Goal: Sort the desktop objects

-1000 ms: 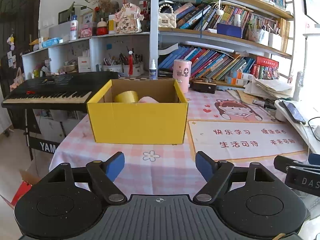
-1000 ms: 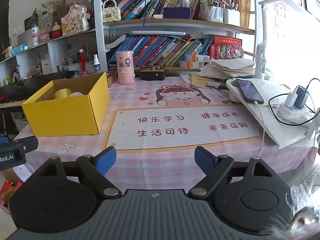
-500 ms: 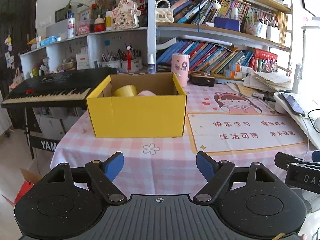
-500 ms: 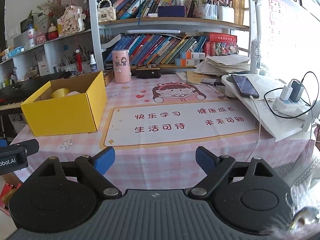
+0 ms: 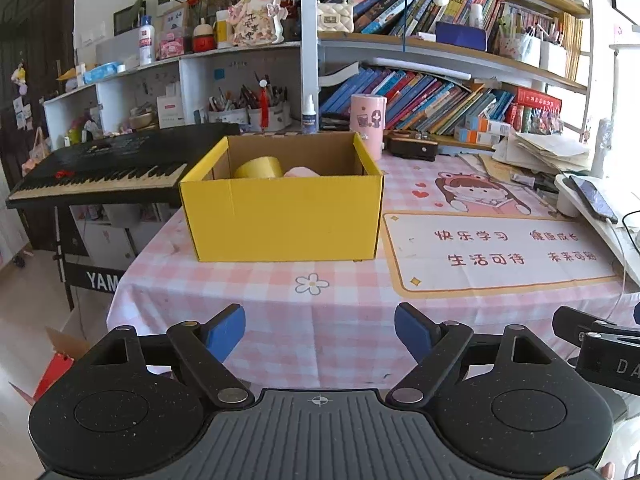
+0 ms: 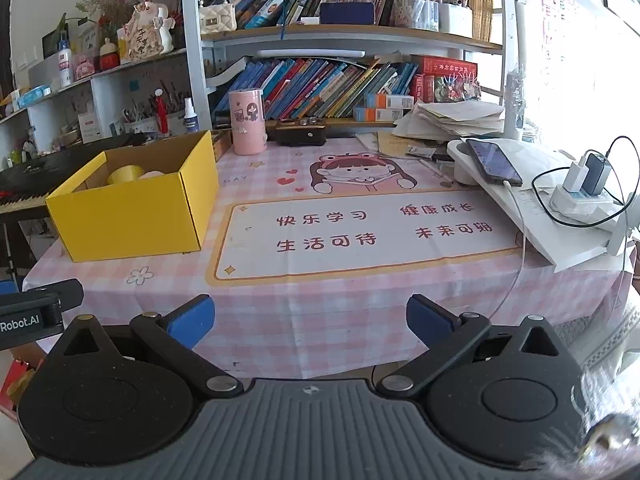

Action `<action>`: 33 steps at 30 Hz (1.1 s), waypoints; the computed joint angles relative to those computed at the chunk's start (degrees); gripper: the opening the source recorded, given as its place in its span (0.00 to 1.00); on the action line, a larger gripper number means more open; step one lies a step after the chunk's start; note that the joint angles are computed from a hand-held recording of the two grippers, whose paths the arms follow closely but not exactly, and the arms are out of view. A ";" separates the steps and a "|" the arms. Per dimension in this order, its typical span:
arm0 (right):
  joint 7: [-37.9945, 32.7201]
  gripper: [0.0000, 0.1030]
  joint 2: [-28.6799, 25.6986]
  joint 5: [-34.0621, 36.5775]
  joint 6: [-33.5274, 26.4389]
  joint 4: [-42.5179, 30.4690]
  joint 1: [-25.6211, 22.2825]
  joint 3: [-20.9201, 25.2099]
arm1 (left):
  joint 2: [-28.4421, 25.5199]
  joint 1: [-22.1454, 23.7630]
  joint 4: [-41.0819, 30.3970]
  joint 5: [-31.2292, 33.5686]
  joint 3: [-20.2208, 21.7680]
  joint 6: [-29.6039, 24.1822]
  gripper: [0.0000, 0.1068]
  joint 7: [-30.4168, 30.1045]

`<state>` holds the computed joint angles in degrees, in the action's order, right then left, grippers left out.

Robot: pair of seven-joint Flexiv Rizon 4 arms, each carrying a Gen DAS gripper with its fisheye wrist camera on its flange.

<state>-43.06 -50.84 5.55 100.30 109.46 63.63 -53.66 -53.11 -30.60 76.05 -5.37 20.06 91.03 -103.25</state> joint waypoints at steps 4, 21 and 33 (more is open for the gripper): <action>-0.50 1.00 0.03 0.01 0.37 -0.03 -0.15 0.33 | -0.06 -0.10 -0.24 0.42 0.11 -0.12 0.79 0.31; -0.21 1.00 0.20 -1.64 -0.99 -1.35 -1.55 1.47 | -0.04 1.03 -0.86 0.82 -1.83 -1.16 0.80 2.06; 0.68 1.00 -0.04 -2.43 -1.32 -1.45 -1.91 1.70 | 0.04 2.17 -1.19 1.45 -3.47 -1.48 0.80 2.56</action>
<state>-42.38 -50.88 3.13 98.97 108.01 61.72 -51.96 -53.07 -28.43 74.86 -3.92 16.58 89.55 -100.69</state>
